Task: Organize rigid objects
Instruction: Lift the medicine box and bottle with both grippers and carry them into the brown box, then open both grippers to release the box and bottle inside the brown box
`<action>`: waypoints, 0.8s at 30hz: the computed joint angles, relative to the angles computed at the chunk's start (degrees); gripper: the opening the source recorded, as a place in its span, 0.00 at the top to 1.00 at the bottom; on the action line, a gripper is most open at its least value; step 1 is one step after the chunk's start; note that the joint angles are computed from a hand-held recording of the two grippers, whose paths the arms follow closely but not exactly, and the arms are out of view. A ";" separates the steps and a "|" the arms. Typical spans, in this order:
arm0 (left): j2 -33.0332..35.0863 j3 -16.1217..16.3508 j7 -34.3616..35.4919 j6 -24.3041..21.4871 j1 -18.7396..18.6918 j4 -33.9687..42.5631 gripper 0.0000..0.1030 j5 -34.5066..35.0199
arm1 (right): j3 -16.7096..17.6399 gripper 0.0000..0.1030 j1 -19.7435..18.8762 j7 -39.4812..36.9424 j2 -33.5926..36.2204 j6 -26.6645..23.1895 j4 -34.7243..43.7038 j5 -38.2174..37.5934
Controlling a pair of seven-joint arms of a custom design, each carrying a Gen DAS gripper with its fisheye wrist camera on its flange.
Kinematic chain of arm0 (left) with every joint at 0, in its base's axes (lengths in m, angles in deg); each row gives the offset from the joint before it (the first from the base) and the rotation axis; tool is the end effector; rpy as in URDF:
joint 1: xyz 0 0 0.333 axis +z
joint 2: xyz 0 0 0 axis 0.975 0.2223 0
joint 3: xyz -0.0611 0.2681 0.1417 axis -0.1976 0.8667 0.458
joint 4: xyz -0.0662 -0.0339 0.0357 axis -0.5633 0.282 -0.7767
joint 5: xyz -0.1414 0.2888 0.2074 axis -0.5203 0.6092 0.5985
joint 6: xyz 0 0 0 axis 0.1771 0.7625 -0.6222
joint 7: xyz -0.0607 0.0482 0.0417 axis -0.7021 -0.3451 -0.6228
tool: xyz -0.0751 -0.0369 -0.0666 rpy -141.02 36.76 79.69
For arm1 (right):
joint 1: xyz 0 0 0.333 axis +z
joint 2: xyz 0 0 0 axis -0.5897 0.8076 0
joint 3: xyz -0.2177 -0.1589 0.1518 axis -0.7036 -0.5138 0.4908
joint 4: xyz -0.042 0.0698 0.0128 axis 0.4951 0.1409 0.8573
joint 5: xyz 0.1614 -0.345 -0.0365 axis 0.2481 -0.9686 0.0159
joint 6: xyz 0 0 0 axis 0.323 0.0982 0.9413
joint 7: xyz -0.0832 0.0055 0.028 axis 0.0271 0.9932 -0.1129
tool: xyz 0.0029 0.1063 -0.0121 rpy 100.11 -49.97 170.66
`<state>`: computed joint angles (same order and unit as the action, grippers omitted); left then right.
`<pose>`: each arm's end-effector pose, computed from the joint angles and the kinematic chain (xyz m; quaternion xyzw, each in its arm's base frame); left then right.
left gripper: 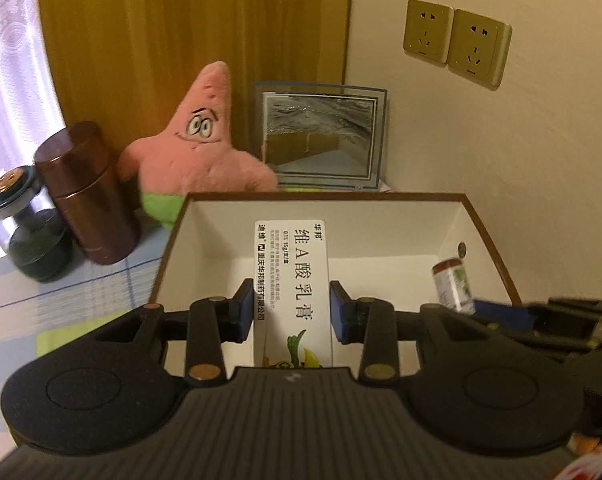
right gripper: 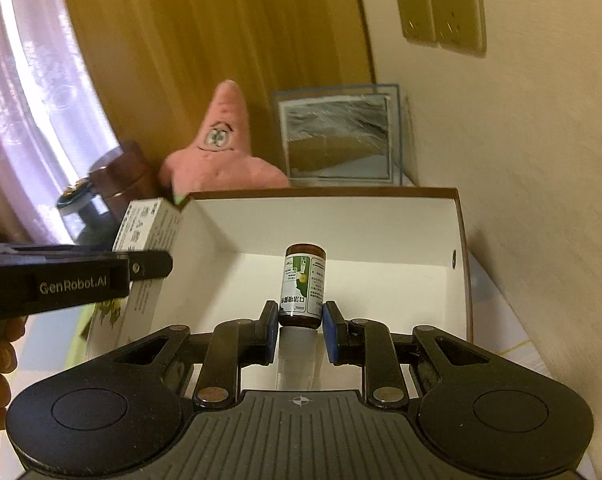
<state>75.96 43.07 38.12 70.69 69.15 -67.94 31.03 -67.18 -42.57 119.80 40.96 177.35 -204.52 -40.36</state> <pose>0.6126 -0.2644 0.5731 -0.3536 0.8471 -0.3677 0.1488 0.4799 0.0848 0.5524 -0.4482 0.7882 -0.2719 0.3224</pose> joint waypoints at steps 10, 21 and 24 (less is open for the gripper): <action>8.31 -0.39 -7.41 -1.70 -3.72 6.43 0.68 9.86 | -4.30 0.81 2.55 -0.79 6.36 -2.40 2.14 3.34; 15.01 0.67 -13.39 -11.60 -5.40 13.25 0.67 18.74 | -8.18 0.81 6.48 -6.59 9.25 -5.28 3.08 9.39; 15.40 0.74 -13.54 -12.58 -5.46 13.75 0.62 19.69 | -8.55 0.81 6.90 -7.45 9.80 -5.88 3.45 10.23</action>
